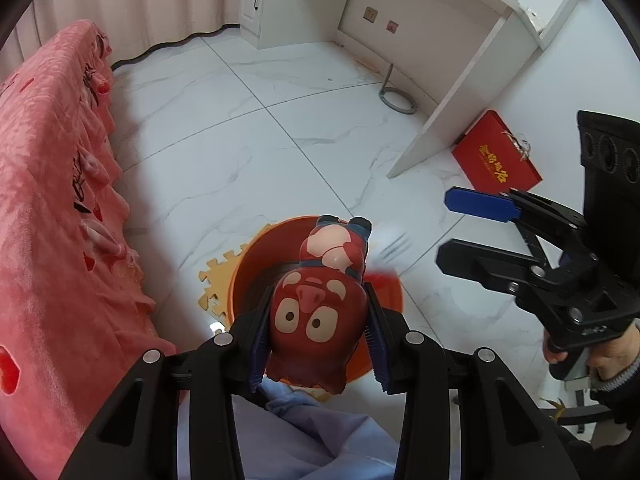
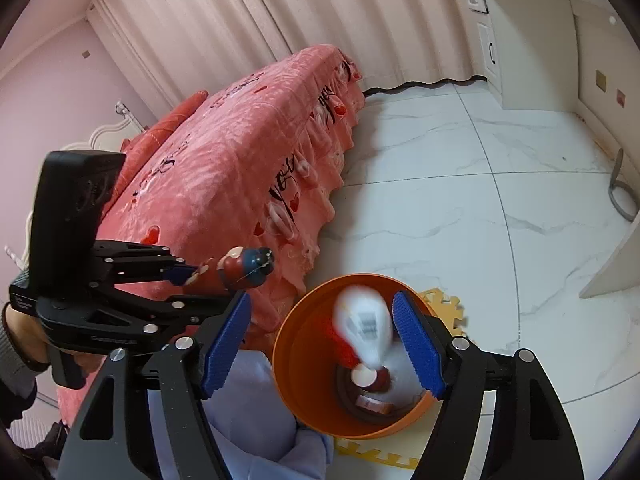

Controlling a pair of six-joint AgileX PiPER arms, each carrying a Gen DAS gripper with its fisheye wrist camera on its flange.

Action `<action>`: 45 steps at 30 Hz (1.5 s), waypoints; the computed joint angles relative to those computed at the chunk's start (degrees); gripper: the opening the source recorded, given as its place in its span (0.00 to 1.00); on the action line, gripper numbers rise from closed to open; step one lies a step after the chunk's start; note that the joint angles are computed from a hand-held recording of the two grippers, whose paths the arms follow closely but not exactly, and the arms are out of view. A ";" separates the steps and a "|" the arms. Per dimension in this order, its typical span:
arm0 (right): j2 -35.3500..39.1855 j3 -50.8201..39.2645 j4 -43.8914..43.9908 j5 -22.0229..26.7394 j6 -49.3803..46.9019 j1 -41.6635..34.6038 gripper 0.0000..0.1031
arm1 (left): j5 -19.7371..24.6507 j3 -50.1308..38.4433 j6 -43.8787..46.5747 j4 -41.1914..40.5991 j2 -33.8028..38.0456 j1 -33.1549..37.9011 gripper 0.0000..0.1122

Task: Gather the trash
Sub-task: 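Carry the figure and plush to the orange bin and open both tools, then move both tools back over the bed toward the remaining items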

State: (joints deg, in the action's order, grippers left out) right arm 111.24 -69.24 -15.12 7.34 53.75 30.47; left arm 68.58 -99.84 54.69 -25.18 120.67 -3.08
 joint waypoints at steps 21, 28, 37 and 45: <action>-2.33 -1.55 -4.54 2.98 4.35 2.27 0.71 | -3.94 5.10 1.03 -0.68 -4.42 1.76 0.71; -3.33 -3.39 -3.71 5.70 2.81 4.57 0.76 | -5.17 9.32 3.02 -1.51 -8.72 4.53 0.79; -2.88 -9.07 2.49 11.17 -5.20 8.31 0.77 | -6.02 13.48 5.75 -1.57 -14.18 9.83 0.79; 2.05 -21.03 9.38 16.46 -14.55 13.03 0.81 | -4.88 17.02 9.68 -3.74 -19.62 18.77 0.79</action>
State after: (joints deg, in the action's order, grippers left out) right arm 113.29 -90.26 -5.74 23.80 39.20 43.50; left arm 63.70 -82.83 64.37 -28.92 101.05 15.70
